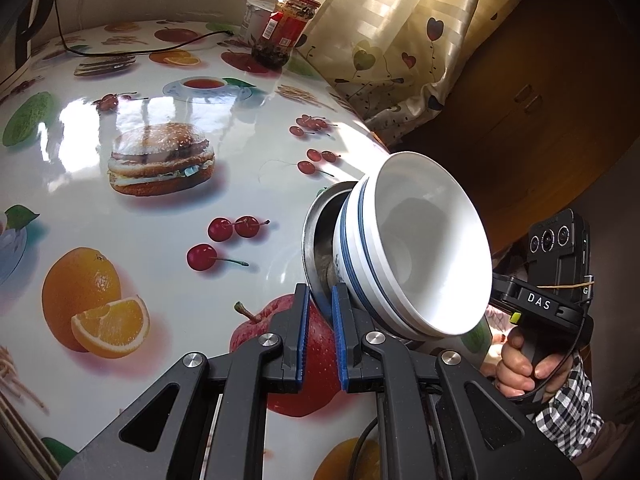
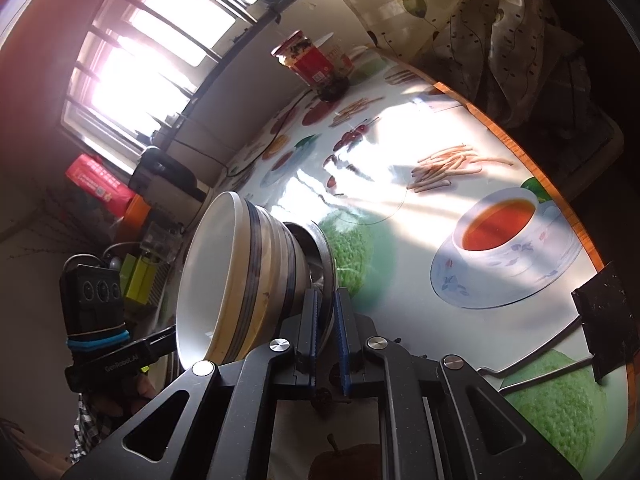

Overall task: Organize plates and bowls
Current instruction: 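Carry the nested bowls with the left gripper toward the cream plate stack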

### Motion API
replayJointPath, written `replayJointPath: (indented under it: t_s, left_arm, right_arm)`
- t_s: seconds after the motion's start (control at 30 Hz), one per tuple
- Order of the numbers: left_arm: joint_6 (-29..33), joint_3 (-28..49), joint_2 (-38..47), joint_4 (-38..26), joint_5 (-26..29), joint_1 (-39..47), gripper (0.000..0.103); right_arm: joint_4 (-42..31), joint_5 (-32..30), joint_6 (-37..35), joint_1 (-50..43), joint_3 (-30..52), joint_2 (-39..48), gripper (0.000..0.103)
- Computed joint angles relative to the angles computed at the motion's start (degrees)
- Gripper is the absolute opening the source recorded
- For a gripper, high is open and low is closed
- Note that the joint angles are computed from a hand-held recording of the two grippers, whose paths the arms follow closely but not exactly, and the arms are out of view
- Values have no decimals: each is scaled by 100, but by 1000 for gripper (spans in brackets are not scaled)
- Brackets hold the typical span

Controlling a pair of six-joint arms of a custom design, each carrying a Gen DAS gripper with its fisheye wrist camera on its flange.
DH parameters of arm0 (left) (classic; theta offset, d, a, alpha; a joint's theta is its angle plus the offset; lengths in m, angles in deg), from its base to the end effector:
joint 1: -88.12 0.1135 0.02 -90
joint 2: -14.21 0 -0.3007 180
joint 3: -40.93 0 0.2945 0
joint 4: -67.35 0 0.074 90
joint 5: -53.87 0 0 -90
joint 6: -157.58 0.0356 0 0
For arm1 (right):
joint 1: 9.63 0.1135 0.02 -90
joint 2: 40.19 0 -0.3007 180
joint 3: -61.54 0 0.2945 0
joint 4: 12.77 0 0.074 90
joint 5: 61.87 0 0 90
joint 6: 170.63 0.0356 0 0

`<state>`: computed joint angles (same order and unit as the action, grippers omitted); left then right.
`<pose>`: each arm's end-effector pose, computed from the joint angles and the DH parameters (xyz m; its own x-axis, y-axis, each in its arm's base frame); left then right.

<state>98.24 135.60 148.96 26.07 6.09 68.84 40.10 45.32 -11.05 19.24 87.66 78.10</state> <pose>0.4377 -0.1785 0.0382 -0.6295 0.6203 -0.4680 0.7682 0.4062 -0.4949 0.2108 0.1042 0.0156 -0.4381 0.7808 -0.4454 0.4288 0.6170 0.6599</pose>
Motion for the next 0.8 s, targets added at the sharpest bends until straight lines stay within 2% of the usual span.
replayJointPath:
  t_s: [0.8]
  left_arm:
    - [8,-453,-518,176,55,408,11]
  right_arm:
    - [-1129,138,-152,299,348,-877,11]
